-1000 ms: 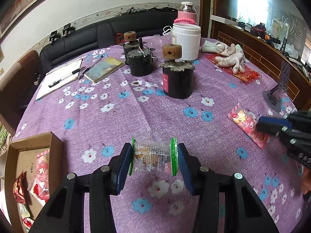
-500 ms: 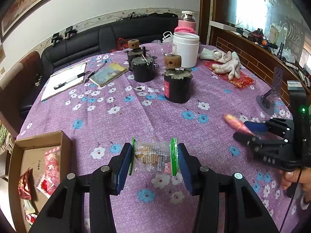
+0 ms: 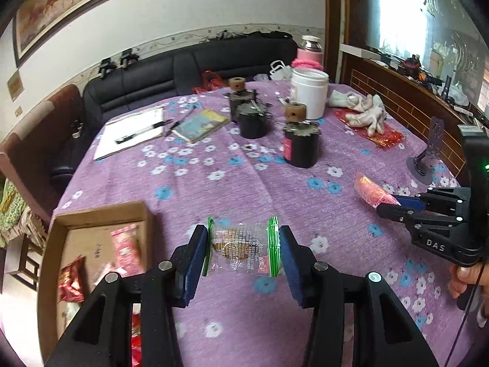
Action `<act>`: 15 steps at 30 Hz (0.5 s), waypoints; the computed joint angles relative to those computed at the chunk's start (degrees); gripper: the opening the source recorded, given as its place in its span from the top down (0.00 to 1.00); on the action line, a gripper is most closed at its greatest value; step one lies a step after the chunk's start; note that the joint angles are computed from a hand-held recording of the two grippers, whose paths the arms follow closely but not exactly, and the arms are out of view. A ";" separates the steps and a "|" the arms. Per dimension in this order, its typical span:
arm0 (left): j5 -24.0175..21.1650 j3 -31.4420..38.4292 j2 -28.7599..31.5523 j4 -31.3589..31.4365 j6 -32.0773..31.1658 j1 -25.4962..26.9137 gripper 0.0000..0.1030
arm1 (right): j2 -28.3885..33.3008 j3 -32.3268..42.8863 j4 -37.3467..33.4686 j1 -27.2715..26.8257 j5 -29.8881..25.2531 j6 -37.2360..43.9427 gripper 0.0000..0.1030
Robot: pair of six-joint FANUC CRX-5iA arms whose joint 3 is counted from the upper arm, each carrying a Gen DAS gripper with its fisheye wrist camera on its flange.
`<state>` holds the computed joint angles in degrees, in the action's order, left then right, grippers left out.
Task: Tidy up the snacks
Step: 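Carry the pink cartoon packet and clear bag with both tools over the tray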
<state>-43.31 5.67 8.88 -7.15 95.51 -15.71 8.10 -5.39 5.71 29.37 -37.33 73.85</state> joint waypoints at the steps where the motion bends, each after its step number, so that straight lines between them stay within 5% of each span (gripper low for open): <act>1: -0.02 -0.51 -0.62 -0.37 0.26 0.22 0.51 | -0.19 0.24 -0.56 0.31 -0.07 0.49 0.84; 15: 0.41 -13.94 -14.08 -1.14 3.09 9.85 0.51 | 0.29 5.28 -6.36 10.82 -0.57 5.77 0.84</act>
